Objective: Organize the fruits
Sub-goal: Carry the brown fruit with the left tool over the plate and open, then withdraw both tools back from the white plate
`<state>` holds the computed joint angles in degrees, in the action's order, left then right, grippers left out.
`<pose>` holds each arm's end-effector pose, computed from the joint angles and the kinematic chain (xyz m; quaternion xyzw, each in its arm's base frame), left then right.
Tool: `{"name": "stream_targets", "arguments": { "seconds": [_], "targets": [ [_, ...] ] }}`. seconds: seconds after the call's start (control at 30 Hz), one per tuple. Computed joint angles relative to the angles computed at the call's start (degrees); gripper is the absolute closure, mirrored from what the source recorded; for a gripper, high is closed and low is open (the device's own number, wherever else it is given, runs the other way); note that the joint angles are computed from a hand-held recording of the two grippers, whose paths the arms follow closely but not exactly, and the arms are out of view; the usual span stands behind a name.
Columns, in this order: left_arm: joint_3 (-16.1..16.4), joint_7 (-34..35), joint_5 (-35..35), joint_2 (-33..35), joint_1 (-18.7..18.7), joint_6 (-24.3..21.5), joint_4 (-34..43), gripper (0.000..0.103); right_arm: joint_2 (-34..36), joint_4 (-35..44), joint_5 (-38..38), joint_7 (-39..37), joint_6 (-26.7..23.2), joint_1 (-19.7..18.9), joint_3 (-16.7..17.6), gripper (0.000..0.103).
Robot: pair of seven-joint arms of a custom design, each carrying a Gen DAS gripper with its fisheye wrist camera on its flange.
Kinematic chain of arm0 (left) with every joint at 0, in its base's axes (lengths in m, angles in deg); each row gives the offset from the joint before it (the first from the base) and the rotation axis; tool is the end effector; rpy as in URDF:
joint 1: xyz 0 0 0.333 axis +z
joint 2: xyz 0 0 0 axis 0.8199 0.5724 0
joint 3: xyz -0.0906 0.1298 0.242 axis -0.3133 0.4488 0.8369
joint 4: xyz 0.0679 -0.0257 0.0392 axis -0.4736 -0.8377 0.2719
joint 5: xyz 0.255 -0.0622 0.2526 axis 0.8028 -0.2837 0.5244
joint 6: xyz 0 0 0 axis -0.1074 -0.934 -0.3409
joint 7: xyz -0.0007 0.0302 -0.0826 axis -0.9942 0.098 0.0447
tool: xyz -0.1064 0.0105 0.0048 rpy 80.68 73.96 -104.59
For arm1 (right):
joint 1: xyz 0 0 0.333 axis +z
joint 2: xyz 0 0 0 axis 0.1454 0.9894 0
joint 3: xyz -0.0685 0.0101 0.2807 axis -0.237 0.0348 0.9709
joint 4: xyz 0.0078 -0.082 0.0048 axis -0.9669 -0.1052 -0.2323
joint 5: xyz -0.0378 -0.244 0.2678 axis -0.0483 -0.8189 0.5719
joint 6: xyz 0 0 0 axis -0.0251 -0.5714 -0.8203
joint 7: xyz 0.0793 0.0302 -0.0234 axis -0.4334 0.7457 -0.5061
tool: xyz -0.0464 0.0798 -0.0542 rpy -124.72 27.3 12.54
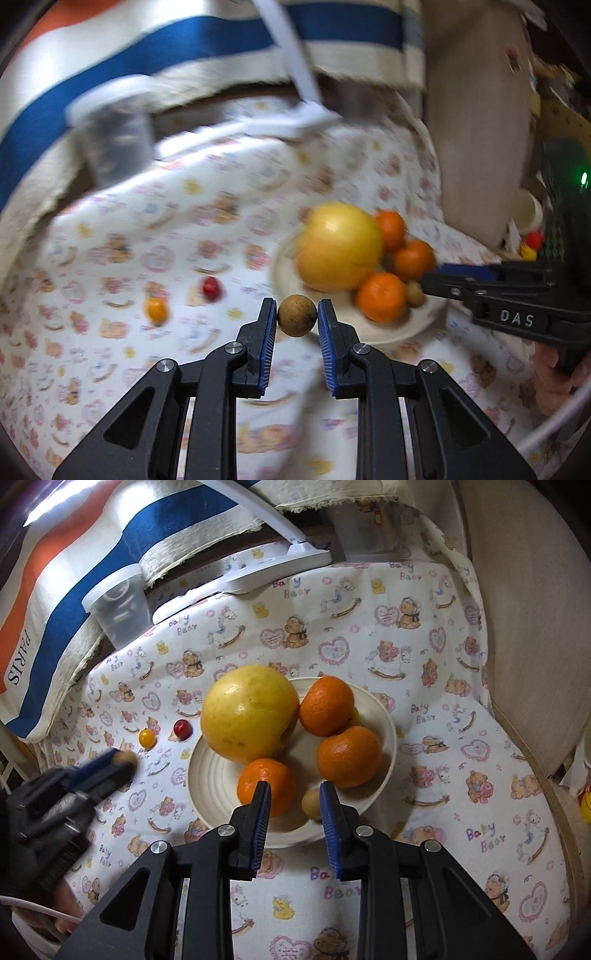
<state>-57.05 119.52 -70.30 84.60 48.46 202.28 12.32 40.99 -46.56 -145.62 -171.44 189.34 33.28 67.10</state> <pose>0.6899 -0.2898 0.3123 -0.2600 0.8600 -0.4084 0.1612 0.5936 0.2291 0.3072 -0.4530 0.7946 -0.2680 0.3026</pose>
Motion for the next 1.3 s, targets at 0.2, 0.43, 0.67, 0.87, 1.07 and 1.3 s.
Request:
{"name": "stream_targets", "arguments": {
  "seconds": [0.2,0.43,0.67,0.87,1.07,1.3],
  "targets": [
    [5.3,-8.1,3.9,3.9,-5.7,-6.4,8.0,0.081,-1.1,-0.8,-2.7,3.1,-1.1,0.7,-0.4,0.075],
    [7.8,-12.0,7.7,5.3,-7.8,-6.3,9.9,0.06,-1.1,-0.5,-4.2,3.9,-0.1,-0.2,0.6,0.075],
    [2.9,-9.2,5.0,2.6,-2.8,-0.9,4.4,0.038,-1.5,-0.8,-6.8,6.3,0.3,-0.4,0.8,0.075],
    [-7.3,1.1,0.4,0.2,6.1,11.4,-4.9,0.022,-1.0,0.4,-7.9,4.9,-2.9,0.4,1.7,0.075],
    [-26.6,9.5,5.9,6.1,21.0,24.2,-13.2,0.005,-0.3,1.4,-10.2,6.2,-4.9,1.5,1.5,0.06],
    [-40.8,9.3,18.8,17.4,31.2,33.4,-18.2,0.001,-1.9,0.3,-19.0,13.1,-14.8,3.7,2.6,0.025]
  ]
}}
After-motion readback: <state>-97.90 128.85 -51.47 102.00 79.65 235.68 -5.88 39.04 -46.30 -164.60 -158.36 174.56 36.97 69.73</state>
